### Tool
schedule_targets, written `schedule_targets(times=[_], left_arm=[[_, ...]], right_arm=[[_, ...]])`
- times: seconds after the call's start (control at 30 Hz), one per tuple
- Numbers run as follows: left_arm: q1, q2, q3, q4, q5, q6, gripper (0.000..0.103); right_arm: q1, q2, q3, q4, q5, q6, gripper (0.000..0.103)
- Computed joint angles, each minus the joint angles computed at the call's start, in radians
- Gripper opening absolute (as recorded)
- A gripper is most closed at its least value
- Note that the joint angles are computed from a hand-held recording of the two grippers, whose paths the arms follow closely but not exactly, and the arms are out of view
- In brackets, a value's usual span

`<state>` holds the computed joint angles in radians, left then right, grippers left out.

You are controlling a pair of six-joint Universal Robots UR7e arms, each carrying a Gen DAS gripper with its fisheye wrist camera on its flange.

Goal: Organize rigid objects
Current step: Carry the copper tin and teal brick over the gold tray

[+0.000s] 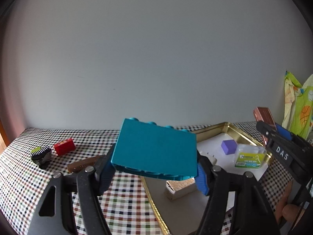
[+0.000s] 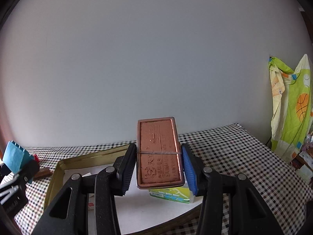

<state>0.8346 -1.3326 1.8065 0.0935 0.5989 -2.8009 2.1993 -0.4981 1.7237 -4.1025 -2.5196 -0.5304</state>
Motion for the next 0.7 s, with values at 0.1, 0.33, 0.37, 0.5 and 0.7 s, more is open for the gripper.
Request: schedule_targets(times=[0.1, 0.33, 0.37, 0.5, 0.7], left_arm=[[-0.001, 0.025, -0.008, 0.011, 0.007, -0.003, 0.068], [-0.014, 0.083, -0.027, 0.039, 0.03, -0.021, 0.068], [-0.016, 0.09, -0.029, 0.043, 0.033, -0.022, 0.068], [-0.021, 0.121, -0.044, 0.069, 0.06, -0.038, 0.068], [0.0, 0.203, -0.123, 0.165, 0.09, -0.106, 0.068]], right_arm=[[-0.01, 0.003, -0.012, -0.015, -0.006, -0.044, 0.049], [-0.03, -0.006, -0.01, 0.013, -0.01, -0.05, 0.049], [-0.031, -0.008, -0.009, 0.016, -0.009, -0.055, 0.049], [-0.039, -0.012, -0.01, 0.017, -0.015, -0.068, 0.049], [-0.058, -0.031, 0.0, 0.061, -0.024, -0.034, 0.049]])
